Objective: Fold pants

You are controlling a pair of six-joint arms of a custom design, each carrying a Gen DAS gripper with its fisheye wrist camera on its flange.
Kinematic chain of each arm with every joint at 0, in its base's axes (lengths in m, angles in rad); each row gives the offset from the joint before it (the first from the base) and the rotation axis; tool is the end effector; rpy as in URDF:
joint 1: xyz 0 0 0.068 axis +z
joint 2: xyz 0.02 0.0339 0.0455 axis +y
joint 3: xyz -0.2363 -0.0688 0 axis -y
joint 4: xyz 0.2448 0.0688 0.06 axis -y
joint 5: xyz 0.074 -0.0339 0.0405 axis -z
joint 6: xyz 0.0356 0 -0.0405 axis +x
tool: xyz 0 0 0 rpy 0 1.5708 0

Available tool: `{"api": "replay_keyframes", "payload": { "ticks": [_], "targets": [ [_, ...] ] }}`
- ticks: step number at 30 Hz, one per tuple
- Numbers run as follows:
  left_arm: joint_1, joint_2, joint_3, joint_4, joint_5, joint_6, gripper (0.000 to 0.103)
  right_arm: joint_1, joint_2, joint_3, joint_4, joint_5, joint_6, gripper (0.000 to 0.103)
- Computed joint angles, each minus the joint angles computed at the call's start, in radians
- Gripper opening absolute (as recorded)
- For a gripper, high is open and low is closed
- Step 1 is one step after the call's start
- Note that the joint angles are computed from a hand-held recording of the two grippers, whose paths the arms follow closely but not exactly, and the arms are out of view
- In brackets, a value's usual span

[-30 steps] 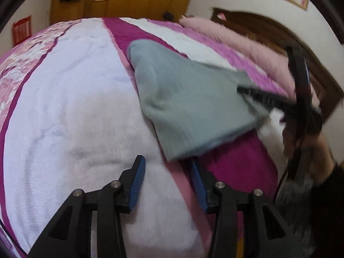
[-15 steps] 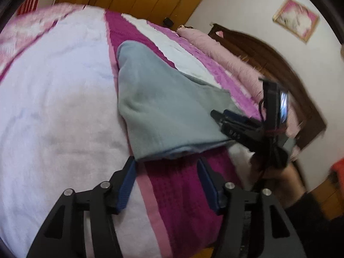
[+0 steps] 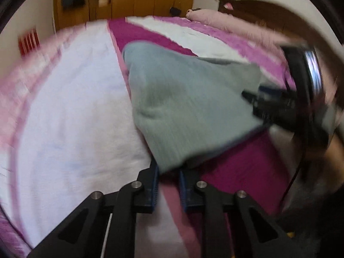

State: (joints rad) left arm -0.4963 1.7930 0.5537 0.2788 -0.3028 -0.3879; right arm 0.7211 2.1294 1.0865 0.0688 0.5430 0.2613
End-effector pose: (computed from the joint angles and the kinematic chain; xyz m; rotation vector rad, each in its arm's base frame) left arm 0.2428 -0.1194 0.0436 0.0153 2.4690 0.0077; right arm 0.2969 0.2365 0.0462 -0.3413 2.3457 -0.2371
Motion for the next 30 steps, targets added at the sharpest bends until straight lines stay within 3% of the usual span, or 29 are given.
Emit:
{"api": "replay_keyframes", "payload": {
  "ticks": [2, 4, 6, 7, 10, 12, 14, 16, 18, 19, 21, 22, 23, 25, 27, 30],
  "targets": [
    [-0.118, 0.04, 0.026, -0.038, -0.212, 0.027, 0.017, 0.0, -0.011, -0.006, -0.019, 0.018, -0.013, 0.052],
    [-0.176, 0.082, 0.043, -0.034, -0.314, 0.068, 0.011, -0.001, -0.045, -0.031, -0.088, 0.09, 0.004, 0.052],
    [-0.202, 0.102, 0.05, -0.04, -0.356, 0.098, 0.008, -0.058, -0.105, -0.091, -0.113, 0.029, 0.075, 0.06],
    [-0.21, 0.1, 0.04, -0.034, -0.358, 0.108, 0.008, -0.114, -0.138, -0.132, -0.089, -0.065, 0.111, 0.067],
    [-0.147, 0.111, 0.007, 0.024, -0.26, 0.13, 0.007, -0.226, -0.165, -0.192, 0.018, -0.28, 0.163, 0.068],
    [-0.111, 0.107, -0.001, 0.036, -0.198, 0.123, 0.007, -0.231, -0.173, -0.19, 0.022, -0.277, 0.167, 0.068],
    [-0.091, 0.052, -0.028, 0.026, -0.127, 0.141, 0.007, -0.2, -0.206, -0.198, 0.042, -0.198, 0.144, 0.067],
    [-0.055, -0.071, -0.122, 0.073, -0.015, 0.158, 0.008, -0.179, -0.254, -0.201, 0.095, -0.16, 0.077, 0.067],
    [0.003, -0.264, -0.233, 0.126, 0.121, 0.192, 0.011, -0.196, -0.268, -0.185, 0.132, -0.252, 0.029, 0.067],
    [0.043, -0.374, -0.282, 0.16, 0.184, 0.21, 0.012, -0.217, -0.251, -0.14, 0.112, -0.333, 0.0, 0.067],
    [0.127, -0.445, -0.271, 0.166, 0.274, 0.23, 0.016, -0.245, -0.154, 0.007, 0.009, -0.431, -0.062, 0.066],
    [0.165, -0.413, -0.217, 0.15, 0.294, 0.236, 0.016, -0.253, -0.104, 0.057, 0.002, -0.464, -0.092, 0.052],
    [0.207, -0.335, -0.12, 0.112, 0.293, 0.247, 0.016, -0.267, -0.033, 0.135, -0.042, -0.54, -0.117, 0.029],
    [0.276, -0.156, 0.05, 0.066, 0.356, 0.307, 0.016, -0.3, 0.092, 0.271, -0.151, -0.7, -0.064, 0.021],
    [0.314, 0.015, 0.202, 0.034, 0.364, 0.349, 0.015, -0.307, 0.148, 0.297, -0.139, -0.696, 0.009, 0.002],
    [0.36, 0.232, 0.402, -0.014, 0.383, 0.295, 0.015, -0.325, 0.138, 0.268, -0.094, -0.645, 0.03, 0.0]
  ]
}}
